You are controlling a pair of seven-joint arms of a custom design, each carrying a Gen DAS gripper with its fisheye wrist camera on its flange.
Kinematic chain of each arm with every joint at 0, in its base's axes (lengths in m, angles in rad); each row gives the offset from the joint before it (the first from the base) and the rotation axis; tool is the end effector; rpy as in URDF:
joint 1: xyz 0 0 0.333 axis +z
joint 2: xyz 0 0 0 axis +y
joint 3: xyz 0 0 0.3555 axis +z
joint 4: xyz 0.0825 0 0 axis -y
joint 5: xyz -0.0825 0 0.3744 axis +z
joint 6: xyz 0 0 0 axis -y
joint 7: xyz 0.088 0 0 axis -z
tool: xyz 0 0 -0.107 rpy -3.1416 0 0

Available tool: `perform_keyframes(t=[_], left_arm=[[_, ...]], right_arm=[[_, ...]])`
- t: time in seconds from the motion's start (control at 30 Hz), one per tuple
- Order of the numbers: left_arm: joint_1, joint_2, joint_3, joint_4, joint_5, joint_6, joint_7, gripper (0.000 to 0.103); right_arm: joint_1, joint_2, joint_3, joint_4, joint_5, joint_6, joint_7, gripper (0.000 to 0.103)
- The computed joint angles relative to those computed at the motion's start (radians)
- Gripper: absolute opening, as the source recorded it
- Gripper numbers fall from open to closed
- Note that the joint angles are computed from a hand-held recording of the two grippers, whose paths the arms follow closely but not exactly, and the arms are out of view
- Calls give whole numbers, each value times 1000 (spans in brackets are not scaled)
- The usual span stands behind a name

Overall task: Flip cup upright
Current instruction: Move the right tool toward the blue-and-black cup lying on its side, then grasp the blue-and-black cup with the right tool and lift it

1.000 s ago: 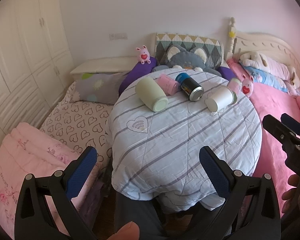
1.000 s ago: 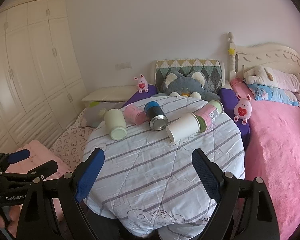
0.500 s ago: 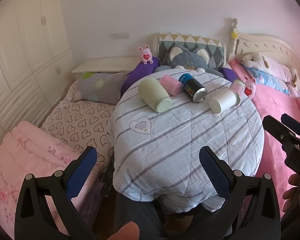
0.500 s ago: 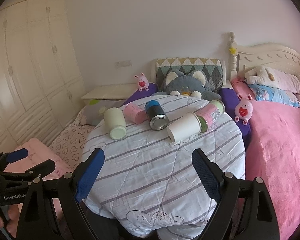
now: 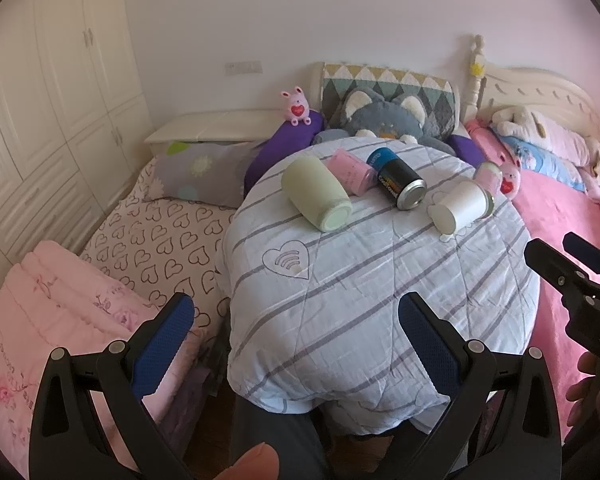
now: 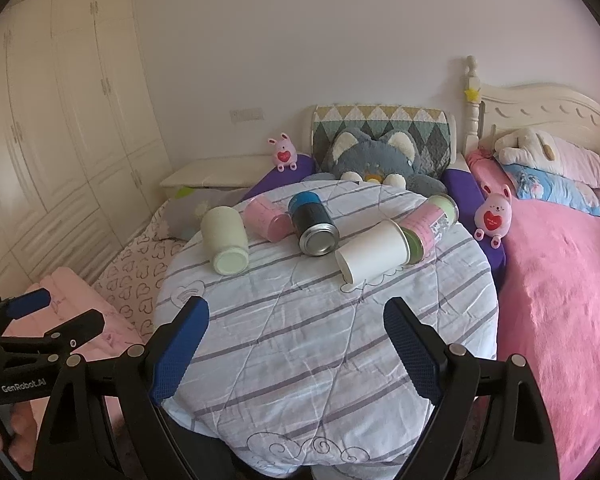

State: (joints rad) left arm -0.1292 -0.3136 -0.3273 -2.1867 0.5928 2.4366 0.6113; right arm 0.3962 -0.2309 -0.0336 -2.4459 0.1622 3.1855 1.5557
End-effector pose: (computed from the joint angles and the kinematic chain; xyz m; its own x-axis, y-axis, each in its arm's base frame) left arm 0.4289 -0.2321 0.6120 0.1598 -0.9853 -0.0610 -0.7081 -0.0713 -0.7025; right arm 0.4594 0.1570 0.5501 0.2686 -0.9552 -0.1244 -0.5763 -0.0559 -0.8153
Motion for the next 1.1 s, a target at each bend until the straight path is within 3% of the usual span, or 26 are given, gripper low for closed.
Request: perform_keyframes(t=[0.23, 0.53, 0.73, 0.87, 1.1], left_arm=[[9, 52, 11, 32, 25, 1, 3, 103], [9, 157, 48, 106, 67, -5, -1, 103], [-3, 253, 87, 179, 95, -1, 5, 103], [-15, 318, 116, 235, 101, 2, 21, 103], [-33, 418, 166, 326, 85, 8, 49, 103]], right_arm=[[8, 60, -7, 67, 21, -34, -32, 90], [-59, 186, 48, 216, 38, -102, -93, 90], [-115, 344, 78, 420, -71, -213, -59, 90], [-131, 476, 89, 597, -114, -334, -65, 90], [-107, 698, 58, 911, -204, -559, -45, 90]])
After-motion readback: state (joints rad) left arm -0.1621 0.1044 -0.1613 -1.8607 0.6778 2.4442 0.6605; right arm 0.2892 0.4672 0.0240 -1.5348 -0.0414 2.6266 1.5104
